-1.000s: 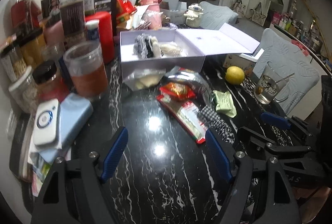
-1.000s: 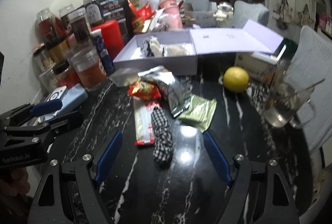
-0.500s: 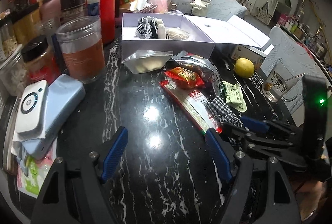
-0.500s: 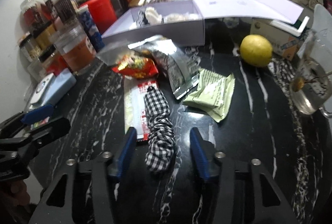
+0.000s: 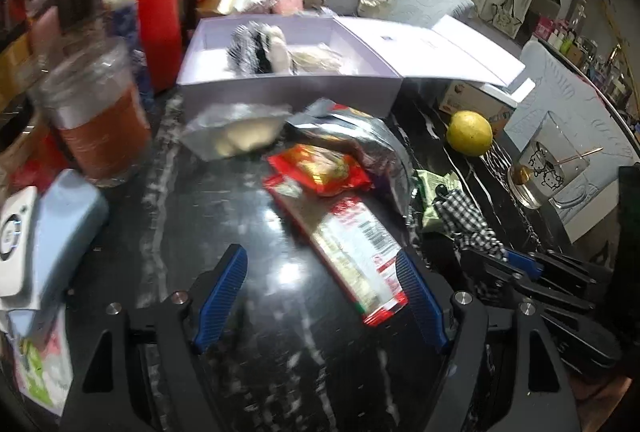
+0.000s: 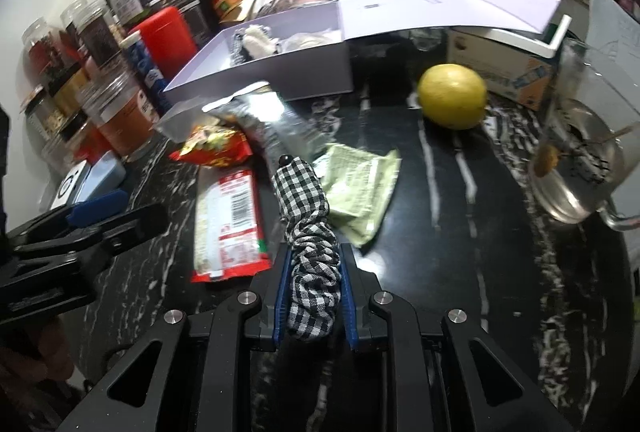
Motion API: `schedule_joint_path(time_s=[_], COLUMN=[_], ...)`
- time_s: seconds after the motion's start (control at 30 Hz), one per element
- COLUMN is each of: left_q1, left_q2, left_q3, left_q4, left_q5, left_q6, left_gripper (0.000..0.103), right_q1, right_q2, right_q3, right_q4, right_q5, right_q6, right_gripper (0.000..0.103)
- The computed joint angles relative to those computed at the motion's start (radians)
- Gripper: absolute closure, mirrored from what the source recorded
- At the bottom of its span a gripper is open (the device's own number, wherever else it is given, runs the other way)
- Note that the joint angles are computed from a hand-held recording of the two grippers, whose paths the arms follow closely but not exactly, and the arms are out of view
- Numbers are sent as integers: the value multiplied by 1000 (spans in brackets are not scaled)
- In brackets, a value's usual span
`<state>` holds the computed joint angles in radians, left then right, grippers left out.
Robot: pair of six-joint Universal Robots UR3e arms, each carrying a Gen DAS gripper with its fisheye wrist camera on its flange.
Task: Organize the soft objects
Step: 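Grasp the black-and-white gingham scrunchie with the right tool, then grasp the red-and-white snack packet with the left tool while the right tool holds the scrunchie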
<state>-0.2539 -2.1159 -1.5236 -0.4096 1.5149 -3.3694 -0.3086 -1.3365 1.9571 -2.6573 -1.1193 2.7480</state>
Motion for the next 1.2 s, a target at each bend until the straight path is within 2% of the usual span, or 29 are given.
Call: schedule_joint_path(time_s=[0.13, 0.33, 0.5, 0.7, 0.8, 0.87, 0.93, 1.13, 1.2], left_q1=[-13, -39, -35, -86, -113, -116, -112, -94, -96], left_q2=[-74, -174, -232, -290, -306, -299, -281, -201, -184], left_q3=[105, 260, 350, 445, 441, 409, 372, 228, 200], left_q4=[-51, -137, -206, -255, -219, -178, -147, -69, -62], left_q5=[-23, 20, 4, 133, 205, 212, 202, 156, 148], left_q6=[-26, -68, -107, -103, -74, -50, -23, 0, 11], left_gripper=[26, 26, 26, 26, 26, 28, 37, 48, 48], right_q1=[-34, -70, -94, -113, -119, -119, -119, -124, -124], right_q2=[-21, -37, -36, -35, -37, -37, -37, -50, -52], right_q3=[12, 22, 24, 24, 28, 29, 28, 47, 56], right_q4=[-2, -8, -9, -3, -2, -3, -2, -11, -11], right_q5=[-4, -2, 2, 12, 19, 19, 19, 27, 25], right_q6=[-8, -7, -3, -9, -11, -11, -10, -14, -16], right_gripper=[81, 81, 81, 81, 81, 81, 81, 81, 81])
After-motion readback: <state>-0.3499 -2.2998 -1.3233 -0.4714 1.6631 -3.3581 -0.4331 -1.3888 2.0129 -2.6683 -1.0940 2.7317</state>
